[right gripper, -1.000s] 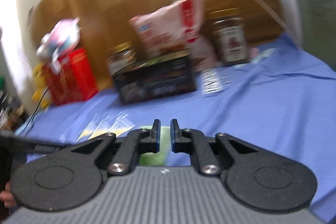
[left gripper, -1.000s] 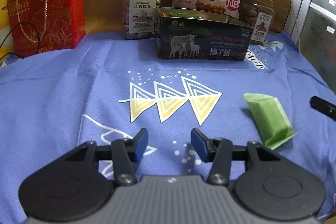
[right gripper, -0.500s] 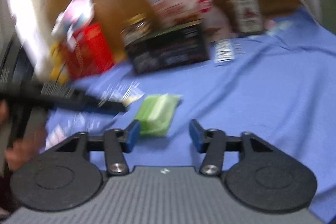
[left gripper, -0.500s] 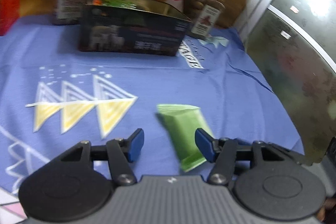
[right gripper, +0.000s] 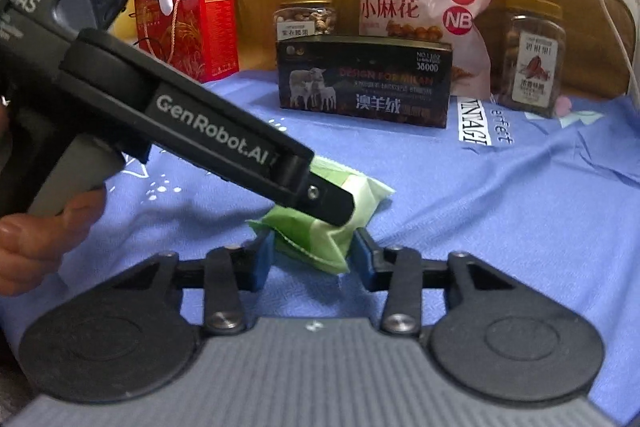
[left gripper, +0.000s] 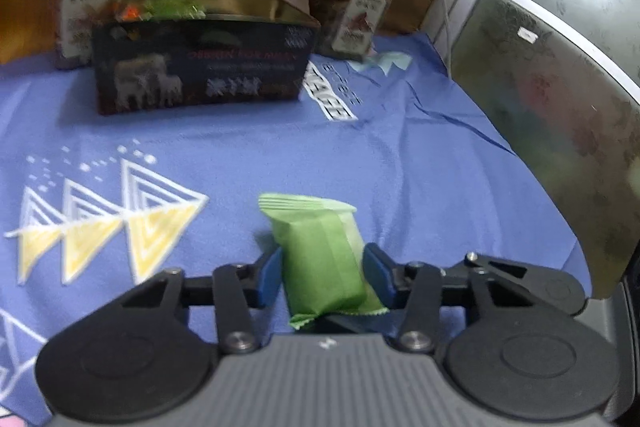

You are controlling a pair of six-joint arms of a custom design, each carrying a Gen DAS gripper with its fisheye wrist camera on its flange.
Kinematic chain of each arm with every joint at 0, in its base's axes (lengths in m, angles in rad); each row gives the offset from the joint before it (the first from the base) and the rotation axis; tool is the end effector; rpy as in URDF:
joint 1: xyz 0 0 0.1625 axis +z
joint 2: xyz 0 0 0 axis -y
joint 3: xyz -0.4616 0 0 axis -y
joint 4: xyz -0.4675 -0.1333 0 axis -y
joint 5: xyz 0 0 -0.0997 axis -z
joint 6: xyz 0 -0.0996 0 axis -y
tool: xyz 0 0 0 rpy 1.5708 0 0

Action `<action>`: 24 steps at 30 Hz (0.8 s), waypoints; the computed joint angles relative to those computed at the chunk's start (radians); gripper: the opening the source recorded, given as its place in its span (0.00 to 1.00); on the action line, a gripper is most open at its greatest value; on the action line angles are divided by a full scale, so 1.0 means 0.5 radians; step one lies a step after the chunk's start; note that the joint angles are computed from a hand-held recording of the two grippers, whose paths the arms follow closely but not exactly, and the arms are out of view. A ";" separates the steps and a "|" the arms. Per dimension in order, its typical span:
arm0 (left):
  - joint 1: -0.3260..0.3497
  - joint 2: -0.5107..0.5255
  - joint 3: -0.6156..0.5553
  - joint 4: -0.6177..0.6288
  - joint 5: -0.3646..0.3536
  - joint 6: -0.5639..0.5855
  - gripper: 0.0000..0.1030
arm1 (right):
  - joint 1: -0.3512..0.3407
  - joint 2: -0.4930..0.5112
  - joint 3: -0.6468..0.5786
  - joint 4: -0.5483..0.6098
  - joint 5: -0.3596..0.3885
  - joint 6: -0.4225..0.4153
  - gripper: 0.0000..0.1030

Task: Organize snacks
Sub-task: 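Lower the green biscuit bar into the tin box and open the left tool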

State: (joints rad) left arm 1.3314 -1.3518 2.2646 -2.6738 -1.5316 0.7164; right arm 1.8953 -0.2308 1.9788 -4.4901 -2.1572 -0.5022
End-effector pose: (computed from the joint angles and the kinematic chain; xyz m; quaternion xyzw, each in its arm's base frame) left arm 0.0140 -0.5211 0.1643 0.4561 0.8846 -0.0876 0.0414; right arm 0.2278 -0.4321 -0.1325 0.1742 -0.7948 0.5057 0.2869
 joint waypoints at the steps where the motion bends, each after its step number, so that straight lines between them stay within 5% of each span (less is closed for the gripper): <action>1: 0.001 -0.022 -0.003 -0.002 -0.018 0.005 0.38 | -0.002 -0.010 0.013 0.003 0.027 0.029 0.34; 7: -0.030 -0.102 -0.064 -0.047 -0.177 -0.010 0.39 | 0.042 -0.034 -0.054 -0.146 0.132 -0.182 0.34; 13: -0.137 0.072 -0.247 -0.146 -0.218 -0.078 0.40 | -0.002 -0.145 -0.131 -0.171 0.250 -0.408 0.34; 18: -0.210 0.375 -0.472 -0.301 -0.172 -0.186 0.40 | -0.108 -0.327 -0.123 -0.008 0.368 -0.355 0.34; 20: -0.236 0.514 -0.565 -0.357 -0.123 -0.214 0.51 | -0.178 -0.381 -0.177 0.074 0.427 -0.309 0.35; 22: -0.271 0.646 -0.634 -0.458 0.052 -0.289 0.51 | -0.230 -0.380 -0.304 0.129 0.366 -0.362 0.40; 24: -0.249 0.674 -0.645 -0.494 0.064 -0.313 0.50 | -0.261 -0.355 -0.405 0.113 0.248 -0.374 0.42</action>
State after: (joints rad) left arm 1.2069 -1.0146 1.9421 -2.9207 -1.4996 0.5598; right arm 1.7646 -0.4082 1.7763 -4.4338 -2.0332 -0.6891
